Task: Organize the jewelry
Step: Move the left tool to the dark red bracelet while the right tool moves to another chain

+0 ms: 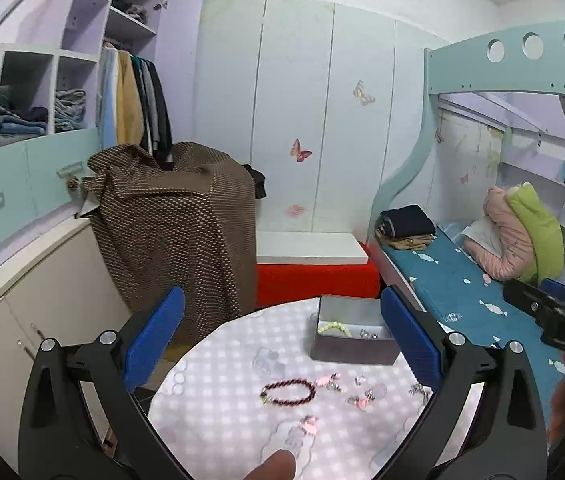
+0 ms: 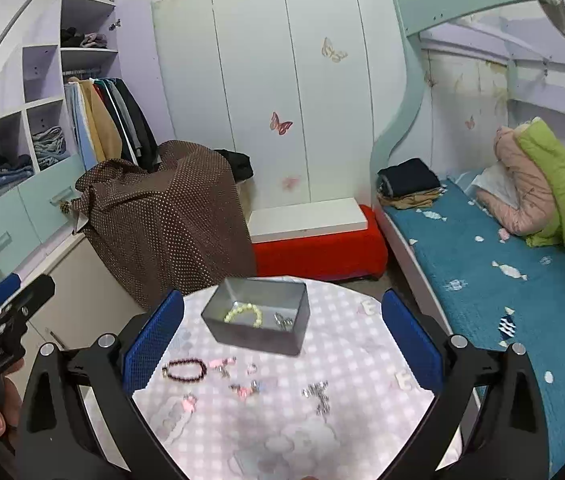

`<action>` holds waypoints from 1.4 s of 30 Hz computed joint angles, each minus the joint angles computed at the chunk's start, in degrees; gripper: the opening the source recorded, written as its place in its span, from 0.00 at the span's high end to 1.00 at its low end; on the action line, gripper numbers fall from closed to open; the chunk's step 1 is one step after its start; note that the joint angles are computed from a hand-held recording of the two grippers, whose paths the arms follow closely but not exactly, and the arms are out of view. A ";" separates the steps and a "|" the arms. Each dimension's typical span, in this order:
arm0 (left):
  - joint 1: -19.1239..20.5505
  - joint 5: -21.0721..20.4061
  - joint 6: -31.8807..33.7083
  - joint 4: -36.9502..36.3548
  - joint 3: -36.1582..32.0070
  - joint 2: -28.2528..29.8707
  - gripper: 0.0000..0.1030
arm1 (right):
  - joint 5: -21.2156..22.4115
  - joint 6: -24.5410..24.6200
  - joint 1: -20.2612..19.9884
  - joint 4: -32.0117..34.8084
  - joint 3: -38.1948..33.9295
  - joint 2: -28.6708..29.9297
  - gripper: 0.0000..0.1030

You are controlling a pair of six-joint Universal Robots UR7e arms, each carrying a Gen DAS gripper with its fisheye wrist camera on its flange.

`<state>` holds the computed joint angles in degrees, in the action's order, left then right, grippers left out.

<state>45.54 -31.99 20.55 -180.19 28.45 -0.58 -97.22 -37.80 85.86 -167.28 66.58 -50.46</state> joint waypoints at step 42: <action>4.89 1.45 -19.05 15.25 12.97 -2.63 0.05 | -10.10 -7.34 -1.63 -10.10 9.57 -0.07 0.07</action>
